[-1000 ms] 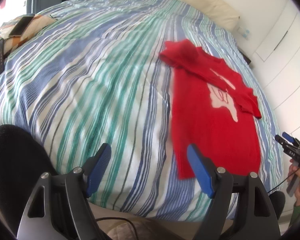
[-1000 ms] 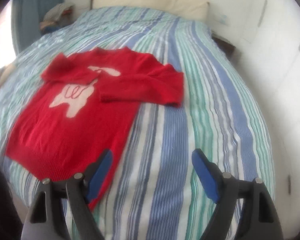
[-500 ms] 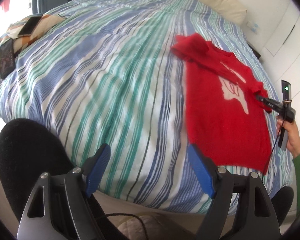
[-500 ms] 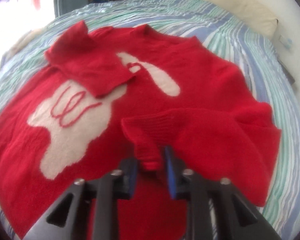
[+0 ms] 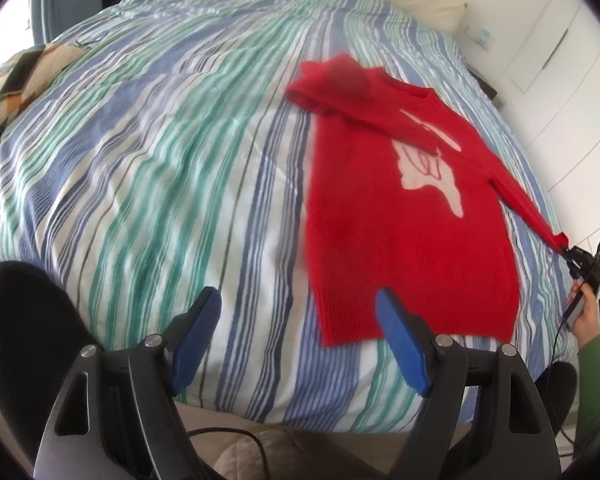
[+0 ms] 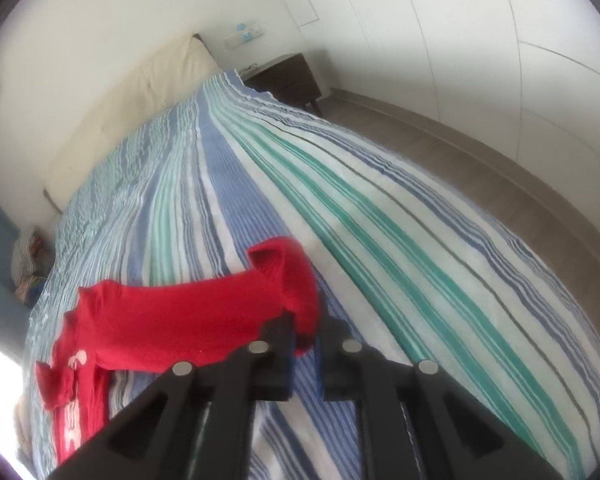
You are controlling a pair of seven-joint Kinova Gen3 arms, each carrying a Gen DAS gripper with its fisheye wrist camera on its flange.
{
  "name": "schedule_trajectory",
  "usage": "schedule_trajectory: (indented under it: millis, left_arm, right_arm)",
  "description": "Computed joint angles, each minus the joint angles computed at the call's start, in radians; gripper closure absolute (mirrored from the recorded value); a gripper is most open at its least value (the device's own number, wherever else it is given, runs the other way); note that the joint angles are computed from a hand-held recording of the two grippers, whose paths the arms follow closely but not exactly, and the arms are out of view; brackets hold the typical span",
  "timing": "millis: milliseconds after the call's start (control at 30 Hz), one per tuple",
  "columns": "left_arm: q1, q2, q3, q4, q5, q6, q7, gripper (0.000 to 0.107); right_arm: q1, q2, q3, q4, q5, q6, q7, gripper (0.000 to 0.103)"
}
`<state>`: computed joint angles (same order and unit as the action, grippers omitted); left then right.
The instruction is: Fold small clothes
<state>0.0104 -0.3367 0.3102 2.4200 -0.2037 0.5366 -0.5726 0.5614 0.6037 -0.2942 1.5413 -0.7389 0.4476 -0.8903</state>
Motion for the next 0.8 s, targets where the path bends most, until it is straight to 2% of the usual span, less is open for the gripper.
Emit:
schedule_trajectory:
  millis: [100,200,233,267,333,400,433,467,533,633,733,800]
  left_arm:
    - [-0.006,0.008,0.049,-0.036,-0.024,0.035,0.029,0.026]
    - [-0.002,0.003,0.075,-0.052,-0.046,0.057,0.061,0.026]
    - [0.003,0.008,0.074,-0.054,-0.048,0.059,0.066,0.026]
    - [0.009,0.015,0.069,-0.055,-0.049,0.056,0.068,0.026]
    - [0.02,0.038,0.055,-0.054,-0.051,0.048,0.068,0.026]
    - [0.032,0.065,0.043,-0.057,-0.055,0.042,0.069,0.026]
    - [0.041,0.075,0.035,-0.057,-0.057,0.038,0.069,0.026]
    - [0.049,0.083,0.028,-0.058,-0.059,0.034,0.07,0.026]
    - [0.059,0.094,0.024,-0.06,-0.071,0.03,0.08,0.026]
    - [0.072,0.109,0.022,-0.06,-0.092,0.023,0.105,0.026]
    - [0.086,0.124,0.012,-0.06,-0.106,0.021,0.117,0.026]
    - [0.09,0.13,0.012,-0.059,-0.126,0.025,0.138,0.026]
  right_arm:
    - [0.027,0.04,-0.034,0.011,-0.035,-0.005,0.037,0.096]
    - [0.043,0.076,-0.043,-0.023,-0.068,0.051,0.021,0.09]
    - [0.068,0.084,-0.072,-0.028,-0.081,0.054,0.037,0.079]
    - [0.079,0.086,-0.083,-0.023,-0.106,0.054,0.063,0.062]
    - [0.099,0.092,-0.097,-0.014,-0.149,0.058,0.092,0.057]
    - [0.085,0.093,-0.069,-0.019,-0.159,0.076,0.085,0.058]
    - [0.069,0.085,-0.049,-0.016,-0.156,0.067,0.079,0.063]
    - [0.04,0.071,-0.017,-0.01,-0.141,0.048,0.057,0.077]
    - [-0.003,0.048,0.032,0.008,-0.108,0.0,0.005,0.097]
    - [0.009,0.056,0.031,-0.001,-0.081,0.012,-0.032,0.099]
    - [-0.06,0.025,0.093,0.022,0.002,-0.044,-0.1,0.1]
    - [-0.069,0.029,0.111,0.019,0.034,-0.046,-0.159,0.1]
